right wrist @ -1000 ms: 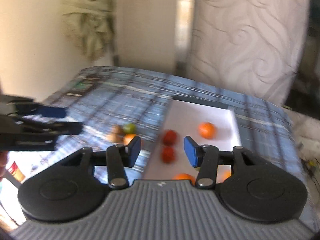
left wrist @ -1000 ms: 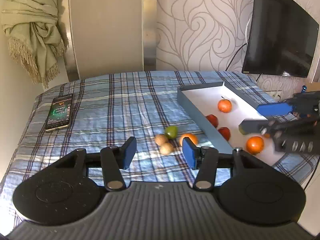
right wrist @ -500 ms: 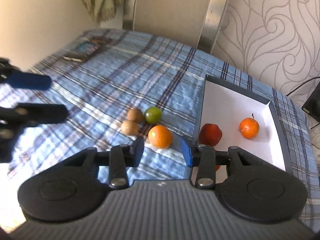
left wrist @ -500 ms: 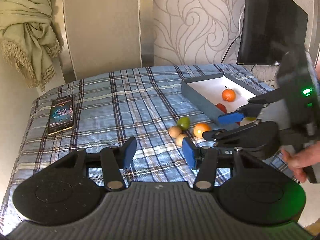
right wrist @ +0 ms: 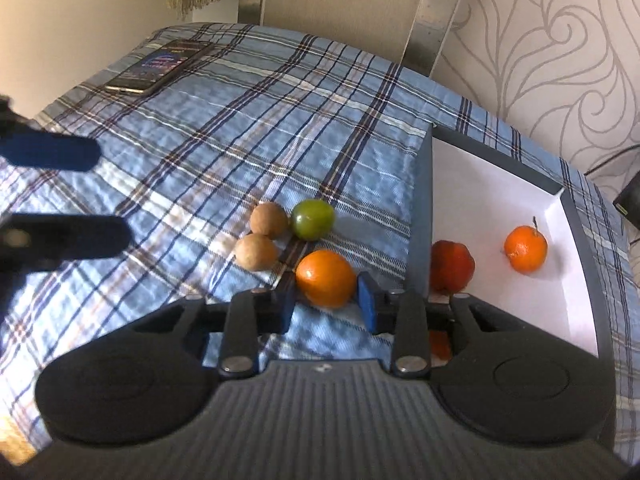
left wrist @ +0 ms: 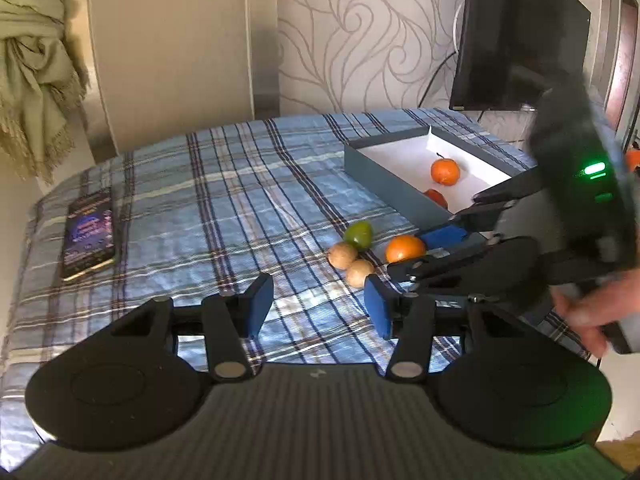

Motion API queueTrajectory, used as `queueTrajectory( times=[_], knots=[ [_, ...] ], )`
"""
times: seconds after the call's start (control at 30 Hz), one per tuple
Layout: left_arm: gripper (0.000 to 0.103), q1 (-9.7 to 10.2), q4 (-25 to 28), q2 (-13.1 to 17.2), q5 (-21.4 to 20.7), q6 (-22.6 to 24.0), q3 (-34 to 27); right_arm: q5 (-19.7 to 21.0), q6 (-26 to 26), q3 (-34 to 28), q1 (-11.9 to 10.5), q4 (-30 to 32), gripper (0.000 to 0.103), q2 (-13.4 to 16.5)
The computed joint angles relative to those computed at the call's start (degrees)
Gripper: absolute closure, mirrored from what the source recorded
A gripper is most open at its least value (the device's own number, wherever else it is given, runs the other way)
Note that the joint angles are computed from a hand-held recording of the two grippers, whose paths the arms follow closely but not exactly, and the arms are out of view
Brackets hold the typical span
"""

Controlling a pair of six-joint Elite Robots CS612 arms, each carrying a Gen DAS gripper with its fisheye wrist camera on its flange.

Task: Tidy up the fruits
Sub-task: 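Grasp a small brown kiwi with the left gripper while the right grasps an orange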

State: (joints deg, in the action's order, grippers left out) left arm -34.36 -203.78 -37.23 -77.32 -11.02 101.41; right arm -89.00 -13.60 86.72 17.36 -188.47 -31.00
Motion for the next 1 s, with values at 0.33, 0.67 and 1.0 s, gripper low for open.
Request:
queueTrajectory(
  times=[0.33, 0.67, 1.0],
  knots=[
    [0.054, 0.34, 3.09, 3.30, -3.17, 0.32, -5.20, 2.05, 4.17, 7.97, -0.44, -6.29, 0.067, -5.10],
    [0.072, 0.18, 7.57, 6.15, -3.39, -3.67, -9.86, 1.86, 4.67, 12.60, -0.63, -11.87, 0.067, -8.31],
    [0.077, 0.10, 7.22, 6.15, -2.41, -4.82, -9.77, 2.18, 5.37, 13.80, -0.83, -13.12, 0.067, -8.56]
  ],
)
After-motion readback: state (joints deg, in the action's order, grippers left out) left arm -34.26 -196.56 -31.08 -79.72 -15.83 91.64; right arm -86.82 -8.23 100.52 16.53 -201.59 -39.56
